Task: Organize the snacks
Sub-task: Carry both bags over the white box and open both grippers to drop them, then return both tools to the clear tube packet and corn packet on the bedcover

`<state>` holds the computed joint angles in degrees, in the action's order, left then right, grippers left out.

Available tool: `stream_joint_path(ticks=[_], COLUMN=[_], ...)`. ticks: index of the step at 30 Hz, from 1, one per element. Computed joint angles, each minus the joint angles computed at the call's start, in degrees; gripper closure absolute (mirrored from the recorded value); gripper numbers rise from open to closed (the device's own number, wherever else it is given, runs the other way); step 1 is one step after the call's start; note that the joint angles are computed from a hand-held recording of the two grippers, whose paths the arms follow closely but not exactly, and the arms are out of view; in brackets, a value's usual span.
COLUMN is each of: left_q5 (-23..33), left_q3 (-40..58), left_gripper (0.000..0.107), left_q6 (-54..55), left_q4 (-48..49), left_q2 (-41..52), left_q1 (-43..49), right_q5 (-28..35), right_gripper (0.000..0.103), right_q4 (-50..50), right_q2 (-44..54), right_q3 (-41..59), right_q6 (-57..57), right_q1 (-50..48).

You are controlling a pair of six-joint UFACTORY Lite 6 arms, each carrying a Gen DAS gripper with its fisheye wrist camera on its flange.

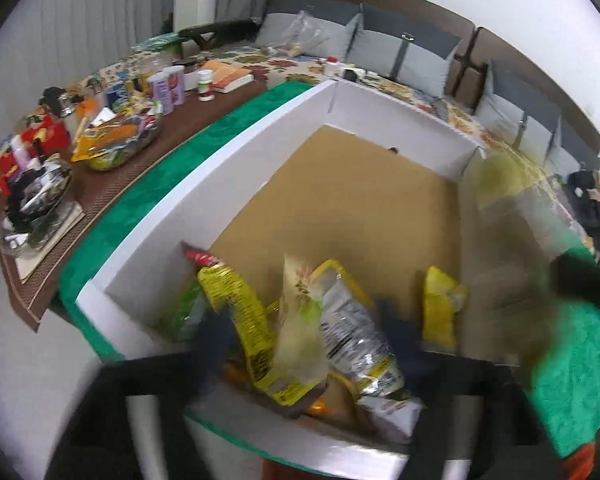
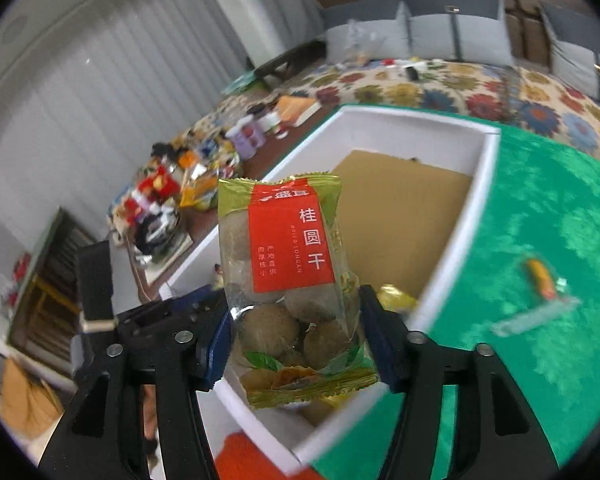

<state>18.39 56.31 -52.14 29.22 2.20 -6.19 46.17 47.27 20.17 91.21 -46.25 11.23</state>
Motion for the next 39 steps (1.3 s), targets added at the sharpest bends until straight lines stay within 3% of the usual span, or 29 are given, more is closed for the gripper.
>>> stream_joint_path(ticks=[3,6,8,11,14,19,25,31,39], left_q5=[-1.80,-0.75,0.19,0.65,1.23,2.80,6.66,15.22,20.06], left_q3=[-6.20,-8.34,-8.45,-6.79,-2.60,9.64,32.04,52.09,63.31], left_gripper=[0.016,0.016,0.016,0.016,0.015,0.012,0.012,0.012,0.012], left_q6=[-10.84,-17.02,-18.69,-20.55,-22.58,-23.61,-8.41,2.09,6.69], left_q4=[11.18,17.17,18.14,18.13,18.39,17.90,3.01,-5.80,-9.59], left_q2=[-5.16,-7.85,-9.30,-9.89,-7.81,3.15,24.10,40.98,51.87], left_q1=[-1.20,-3.79,-6.25,-11.07,-17.32,-28.48,-36.26,-39.39,-39.85], right_q5=[-1.03,-3.05,-2.31,-5.65,-13.37,-17.76,-18.39,-14.70,-12.81], right_gripper=[0.033,0.033,0.027,0.025,0.025,0.025,0.025,0.025,0.021], right_q4=[0.64,11.17,16.92,21.45,22.75,26.74,23.08,22.36,18.63], right_q2=[-0.35,-8.10,-11.58,-9.06,-0.09,13.35,23.79,28.87,31.86], right_q3=[-5.30,-18.34,-24.99,-29.26,-26.49,-15.90,-3.86,2.07,6.52], right_q6=[-3.64,-21.25,-32.69,-48.39,-58.53,-66.86,-62.33,-60.26,-55.50], right_q1=[-0.33,-7.57,-15.42,-27.31,-38.19,-51.63,-57.11,-58.75,-59.51])
